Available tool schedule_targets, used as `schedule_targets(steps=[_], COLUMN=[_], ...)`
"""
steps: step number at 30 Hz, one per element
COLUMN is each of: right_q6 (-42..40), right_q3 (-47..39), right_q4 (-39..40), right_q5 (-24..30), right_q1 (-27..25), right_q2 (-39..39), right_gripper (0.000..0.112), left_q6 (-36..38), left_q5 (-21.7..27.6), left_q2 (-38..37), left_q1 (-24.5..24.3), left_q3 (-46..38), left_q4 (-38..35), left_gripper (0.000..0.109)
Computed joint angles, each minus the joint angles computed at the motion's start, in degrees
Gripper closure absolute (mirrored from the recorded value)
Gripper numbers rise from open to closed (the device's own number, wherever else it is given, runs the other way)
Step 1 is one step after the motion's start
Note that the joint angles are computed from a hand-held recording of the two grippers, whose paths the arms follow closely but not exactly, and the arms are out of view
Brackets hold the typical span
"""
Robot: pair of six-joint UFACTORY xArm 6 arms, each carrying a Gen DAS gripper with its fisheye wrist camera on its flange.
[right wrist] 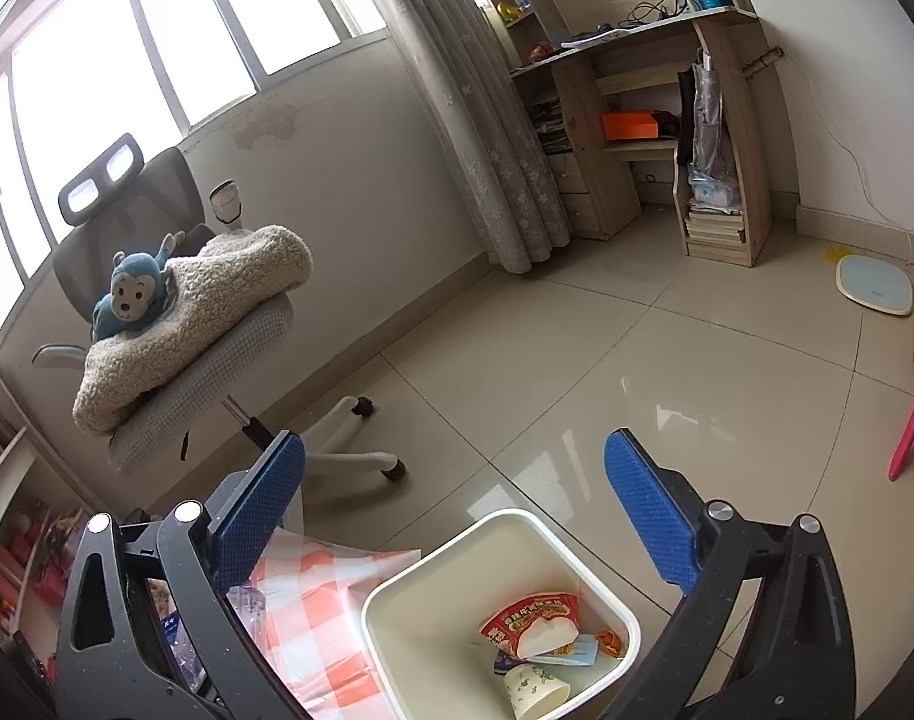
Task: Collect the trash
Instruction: 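Carry the water bottle over the bin and open the left gripper, then move both grippers back to the table toward the remaining carrot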
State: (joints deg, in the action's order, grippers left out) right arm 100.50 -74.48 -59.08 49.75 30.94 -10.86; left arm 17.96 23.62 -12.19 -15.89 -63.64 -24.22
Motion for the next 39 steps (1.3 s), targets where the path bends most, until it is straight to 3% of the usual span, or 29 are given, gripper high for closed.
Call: schedule_targets(steps=[4, 6, 9, 17, 27, 39], right_q6=[2.0, 2.5, 2.5, -1.6, -10.7, -20.8], right_q3=[1.5, 2.1, 2.5, -0.5, -10.2, -21.4], right_q4=[-0.9, -0.9, -0.9, -1.5, -2.3, -1.0], right_q5=[1.0, 1.2, 1.5, 5.1, 12.0, 14.0], right_q1=[-0.3, -0.6, -0.6, 1.9, 7.0, 11.9], right_q2=[-1.8, -2.4, -2.7, -0.1, 9.2, 20.3], right_gripper=[0.016, 0.016, 0.016, 0.016, 0.016, 0.016], left_q6=[1.3, 2.2, 1.6, -3.5, -7.7, -7.8], left_q5=[3.6, 6.6, 7.0, 3.0, -3.3, -4.0], left_q2=[3.3, 5.0, 5.3, 3.4, 1.7, 1.1], left_q1=[-1.4, -1.5, -1.7, 0.1, 5.5, 14.1], left_q3=[-4.1, -6.5, -7.2, -4.9, -1.7, -0.4], left_q4=[-3.4, -5.6, -6.1, 1.1, 10.1, 10.9], left_gripper=[0.050, 0.042, 0.041, 0.028, 0.015, 0.014])
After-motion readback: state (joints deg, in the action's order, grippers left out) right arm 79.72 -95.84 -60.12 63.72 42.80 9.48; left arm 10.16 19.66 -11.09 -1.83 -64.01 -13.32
